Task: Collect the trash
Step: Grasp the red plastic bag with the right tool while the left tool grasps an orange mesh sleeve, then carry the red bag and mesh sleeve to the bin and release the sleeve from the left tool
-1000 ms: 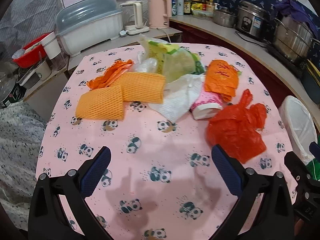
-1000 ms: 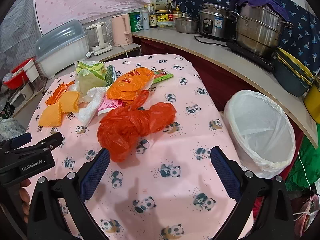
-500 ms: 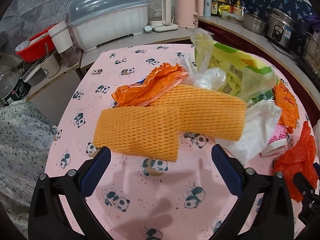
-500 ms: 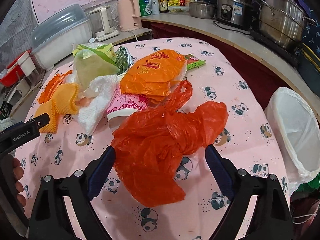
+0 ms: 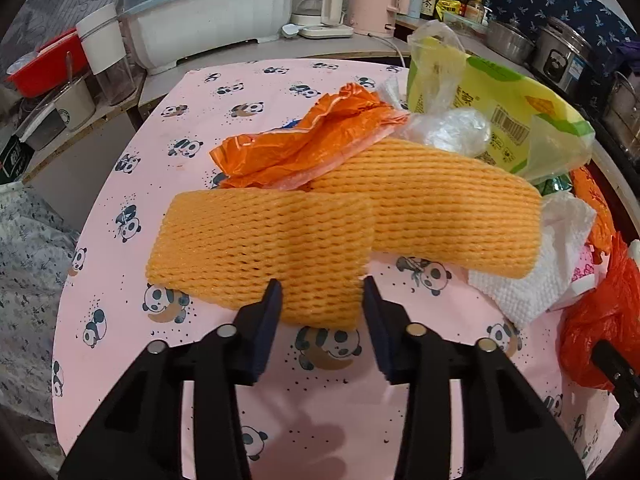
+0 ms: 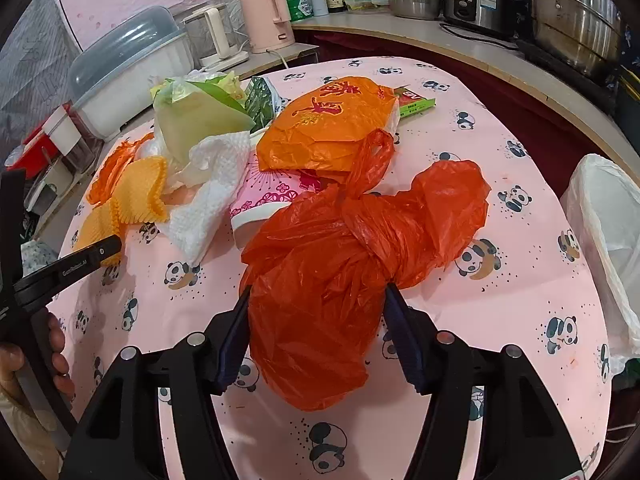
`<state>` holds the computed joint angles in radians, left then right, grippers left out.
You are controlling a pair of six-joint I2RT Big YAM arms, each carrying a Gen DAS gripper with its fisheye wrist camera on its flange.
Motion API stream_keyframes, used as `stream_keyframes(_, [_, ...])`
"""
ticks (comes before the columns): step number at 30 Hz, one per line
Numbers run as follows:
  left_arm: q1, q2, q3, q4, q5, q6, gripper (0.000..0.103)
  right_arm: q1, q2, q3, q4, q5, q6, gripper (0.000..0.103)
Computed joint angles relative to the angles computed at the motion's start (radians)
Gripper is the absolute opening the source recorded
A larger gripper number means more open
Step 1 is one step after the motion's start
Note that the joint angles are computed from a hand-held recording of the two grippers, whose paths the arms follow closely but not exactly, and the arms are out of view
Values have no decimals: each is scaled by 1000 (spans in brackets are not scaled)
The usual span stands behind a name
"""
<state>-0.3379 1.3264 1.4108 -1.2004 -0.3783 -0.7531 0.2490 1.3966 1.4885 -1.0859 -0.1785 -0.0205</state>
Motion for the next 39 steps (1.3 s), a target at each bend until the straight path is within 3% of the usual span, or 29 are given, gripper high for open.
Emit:
stream_keyframes(2, [-4, -5, 0, 7, 19, 3, 12, -1, -7, -4, 0, 1, 2, 56])
stream_keyframes(4, [-14, -7, 1, 5, 20, -4, 7, -3, -13, -6, -5, -8, 2, 53])
stream_keyframes(12, [-96, -37, 27, -29, -9, -49, 5, -34, -69, -30, -12, -33, 5, 50])
stream_keyframes(21, [-249, -13, 128, -48, -43, -68, 5, -110, -134, -37, -7, -60, 0, 50])
stream_keyframes(31, [-416, 133, 322, -56, -55, -4, 5, -259, -198, -49, 7, -105, -3, 50])
stream_keyframes(39, [-503, 324, 588, -69, -38, 100, 5, -433, -211, -49, 22, -145, -12, 50])
